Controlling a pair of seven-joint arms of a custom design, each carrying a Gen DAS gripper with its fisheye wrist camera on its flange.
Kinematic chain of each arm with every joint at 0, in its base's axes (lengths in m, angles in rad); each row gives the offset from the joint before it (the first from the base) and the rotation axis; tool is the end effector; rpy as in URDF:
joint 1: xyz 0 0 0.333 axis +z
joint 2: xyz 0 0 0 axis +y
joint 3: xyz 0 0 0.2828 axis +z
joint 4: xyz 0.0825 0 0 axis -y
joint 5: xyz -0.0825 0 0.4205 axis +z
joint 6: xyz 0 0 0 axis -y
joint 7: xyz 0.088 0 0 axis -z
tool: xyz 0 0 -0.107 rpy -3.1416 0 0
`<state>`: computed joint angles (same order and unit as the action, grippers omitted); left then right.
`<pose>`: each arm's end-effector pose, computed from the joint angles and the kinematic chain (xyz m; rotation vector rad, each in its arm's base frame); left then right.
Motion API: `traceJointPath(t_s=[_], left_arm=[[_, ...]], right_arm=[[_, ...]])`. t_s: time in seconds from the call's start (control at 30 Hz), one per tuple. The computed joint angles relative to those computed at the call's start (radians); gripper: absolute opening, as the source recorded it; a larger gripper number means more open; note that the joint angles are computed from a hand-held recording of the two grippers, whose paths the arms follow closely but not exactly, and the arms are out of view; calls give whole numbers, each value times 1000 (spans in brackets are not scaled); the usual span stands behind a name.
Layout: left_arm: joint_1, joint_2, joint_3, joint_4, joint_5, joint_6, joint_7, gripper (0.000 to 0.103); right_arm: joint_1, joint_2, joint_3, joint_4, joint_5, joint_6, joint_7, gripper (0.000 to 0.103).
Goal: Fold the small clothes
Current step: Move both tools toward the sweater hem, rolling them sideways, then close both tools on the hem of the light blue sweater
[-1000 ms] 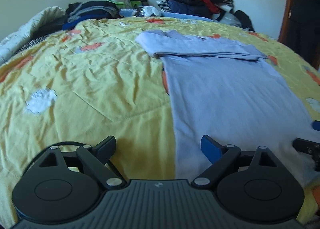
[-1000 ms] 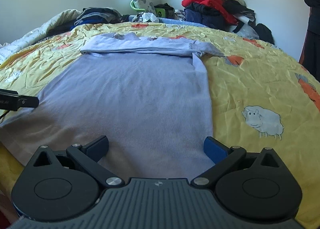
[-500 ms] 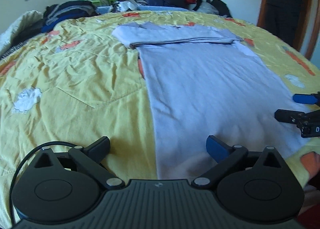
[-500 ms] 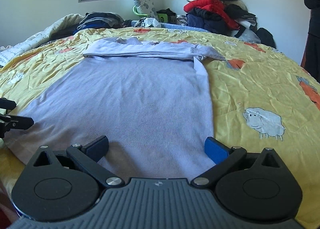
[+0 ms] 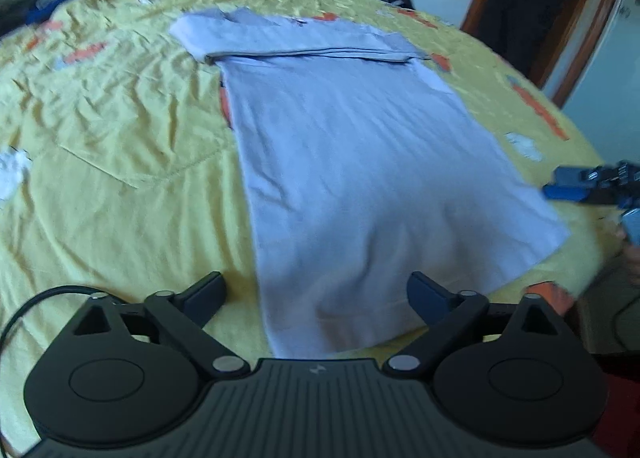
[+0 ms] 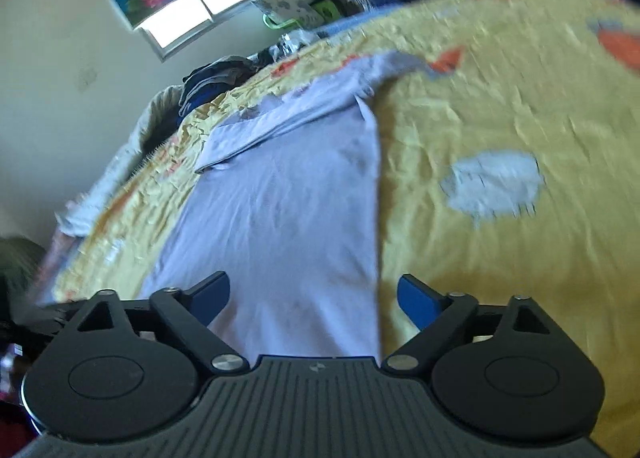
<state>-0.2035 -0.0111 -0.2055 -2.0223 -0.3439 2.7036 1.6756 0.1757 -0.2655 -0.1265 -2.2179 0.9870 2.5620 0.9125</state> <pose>0.5826 -0.2403 0.4839 -1.6887 2.1846 -1.0055 0.5578 0.0117 0.5023 -1.5568 1.5397 -0.1291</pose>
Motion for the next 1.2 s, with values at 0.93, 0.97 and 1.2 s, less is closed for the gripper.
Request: traceJointPath(t_s=[0.93, 0.97, 1.2], left_arm=[[111, 68, 38, 113, -729, -361, 336, 76], [112, 73, 34, 116, -735, -354, 332, 67], [127, 83, 22, 93, -774, -345, 274, 20]], right_arm=[[-141, 90, -22, 77, 190, -455, -44, 57], [-141, 95, -19, 81, 189, -452, -39, 55], [-156, 118, -13, 85, 181, -434, 6, 22]])
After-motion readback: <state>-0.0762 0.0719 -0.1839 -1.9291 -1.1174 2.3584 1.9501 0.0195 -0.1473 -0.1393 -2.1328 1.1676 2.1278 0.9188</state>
